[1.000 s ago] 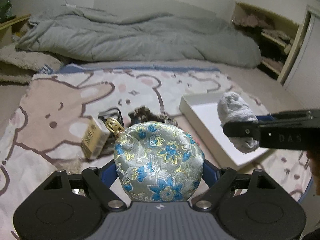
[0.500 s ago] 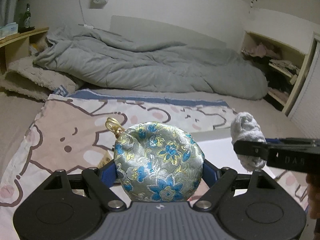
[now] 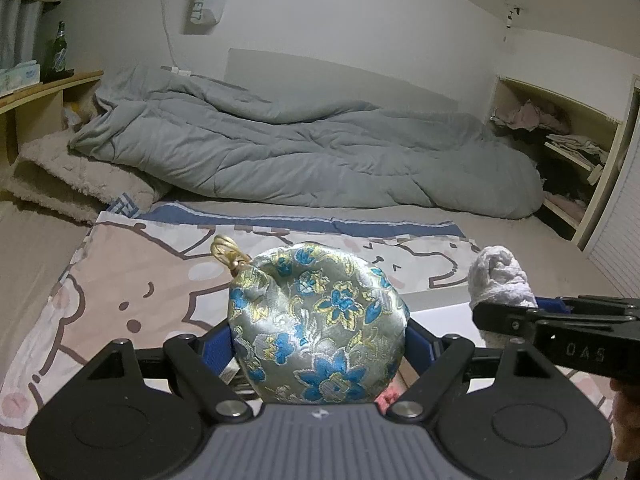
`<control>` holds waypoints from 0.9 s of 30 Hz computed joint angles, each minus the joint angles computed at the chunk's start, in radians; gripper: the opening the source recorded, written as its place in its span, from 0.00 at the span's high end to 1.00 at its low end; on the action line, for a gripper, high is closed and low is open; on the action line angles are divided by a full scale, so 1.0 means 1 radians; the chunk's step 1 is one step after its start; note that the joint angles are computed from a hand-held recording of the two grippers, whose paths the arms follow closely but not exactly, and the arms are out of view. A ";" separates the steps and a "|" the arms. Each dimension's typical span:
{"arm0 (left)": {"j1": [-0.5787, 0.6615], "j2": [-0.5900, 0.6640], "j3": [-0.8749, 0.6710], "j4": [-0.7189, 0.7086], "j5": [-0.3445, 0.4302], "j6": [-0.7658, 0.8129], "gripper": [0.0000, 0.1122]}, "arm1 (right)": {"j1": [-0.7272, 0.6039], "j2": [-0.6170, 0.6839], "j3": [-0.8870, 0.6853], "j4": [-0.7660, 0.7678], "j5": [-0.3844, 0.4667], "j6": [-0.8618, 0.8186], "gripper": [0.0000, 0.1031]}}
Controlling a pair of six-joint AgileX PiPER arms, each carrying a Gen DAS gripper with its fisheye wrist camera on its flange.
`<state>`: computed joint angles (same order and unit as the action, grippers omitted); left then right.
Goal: Organize objects
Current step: 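Lift the pouch and the knitted ball and carry both toward the white box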
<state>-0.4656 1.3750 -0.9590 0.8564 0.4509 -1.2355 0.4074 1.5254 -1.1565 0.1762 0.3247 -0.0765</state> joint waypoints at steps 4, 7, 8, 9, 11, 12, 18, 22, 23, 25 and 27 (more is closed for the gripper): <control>-0.005 0.074 -0.065 0.003 0.001 -0.001 0.25 | -0.054 0.025 -0.035 0.045 0.026 -0.067 0.63; -0.015 0.136 -0.120 0.013 -0.005 -0.007 0.25 | -0.099 0.046 -0.060 0.102 0.049 -0.135 0.63; -0.018 0.159 -0.141 0.011 -0.012 -0.003 0.25 | -0.110 0.058 -0.072 0.115 0.057 -0.151 0.63; -0.024 0.182 -0.161 0.013 -0.012 -0.005 0.25 | -0.126 0.071 -0.087 0.130 0.066 -0.170 0.63; -0.029 0.233 -0.208 0.000 -0.020 0.003 0.25 | -0.154 0.101 -0.116 0.144 0.083 -0.192 0.63; -0.031 0.259 -0.233 -0.013 -0.024 0.013 0.25 | -0.168 0.114 -0.129 0.152 0.091 -0.203 0.63; -0.033 0.418 -0.389 -0.091 -0.044 0.104 0.25 | -0.253 0.220 -0.231 0.217 0.136 -0.282 0.63; -0.024 0.523 -0.504 -0.217 -0.042 0.219 0.25 | -0.301 0.308 -0.319 0.249 0.164 -0.312 0.63; -0.022 0.554 -0.538 -0.242 -0.038 0.242 0.25 | -0.311 0.333 -0.346 0.248 0.171 -0.314 0.63; -0.015 0.606 -0.596 -0.299 -0.037 0.293 0.25 | -0.324 0.380 -0.392 0.230 0.179 -0.310 0.63; -0.005 0.657 -0.650 -0.361 -0.048 0.346 0.25 | -0.339 0.423 -0.433 0.237 0.194 -0.323 0.63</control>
<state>-0.4709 2.0315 -1.6092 0.4950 0.4033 -0.8896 0.0679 1.9483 -1.5898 0.4133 0.5183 -0.3999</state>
